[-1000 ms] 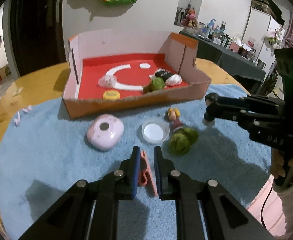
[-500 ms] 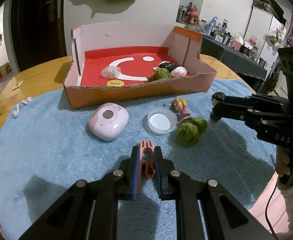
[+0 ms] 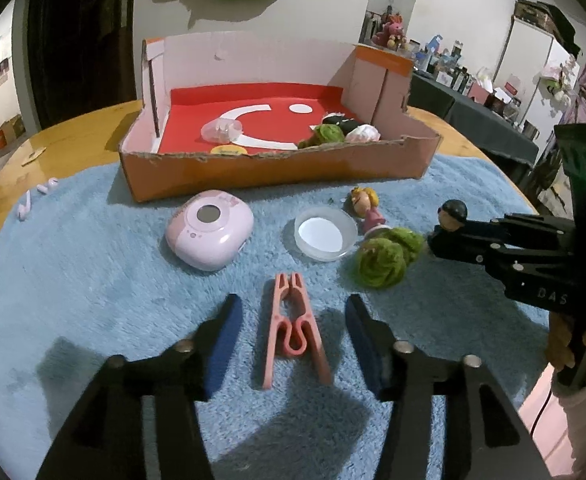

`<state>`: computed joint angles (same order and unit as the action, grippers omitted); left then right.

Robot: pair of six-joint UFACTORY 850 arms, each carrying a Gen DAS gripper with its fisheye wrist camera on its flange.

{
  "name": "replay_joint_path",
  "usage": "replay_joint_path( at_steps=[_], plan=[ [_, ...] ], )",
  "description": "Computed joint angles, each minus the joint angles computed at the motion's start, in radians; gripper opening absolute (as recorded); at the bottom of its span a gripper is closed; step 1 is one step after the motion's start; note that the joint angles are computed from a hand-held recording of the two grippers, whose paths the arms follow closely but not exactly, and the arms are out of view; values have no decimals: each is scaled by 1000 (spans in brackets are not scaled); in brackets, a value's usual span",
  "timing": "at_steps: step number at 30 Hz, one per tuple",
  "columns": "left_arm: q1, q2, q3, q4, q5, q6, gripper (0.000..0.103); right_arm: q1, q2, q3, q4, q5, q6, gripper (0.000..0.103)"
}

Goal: Organize objects
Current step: 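Close left gripper on pink clothespin while right gripper closes on doll figurine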

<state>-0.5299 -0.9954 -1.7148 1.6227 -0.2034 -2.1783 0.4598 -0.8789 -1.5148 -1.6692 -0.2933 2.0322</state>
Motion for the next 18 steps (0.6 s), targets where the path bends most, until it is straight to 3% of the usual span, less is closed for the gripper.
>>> replay_joint_path(
  at_steps=[3, 9, 13, 18],
  plan=[
    [1, -1, -1, 46, 10, -51, 70, -2, -3, -3, 7, 3, -7, 25],
    [4, -8, -13, 58, 34, -66, 80, -3, -19, -26, 53, -3, -72, 26],
    [3, -10, -16, 56, 32, -70, 82, -5, -22, -33, 60, -2, -78, 26],
    [1, -8, -6, 189, 20, -217, 77, -12, -30, -50, 71, -7, -83, 26]
  ],
)
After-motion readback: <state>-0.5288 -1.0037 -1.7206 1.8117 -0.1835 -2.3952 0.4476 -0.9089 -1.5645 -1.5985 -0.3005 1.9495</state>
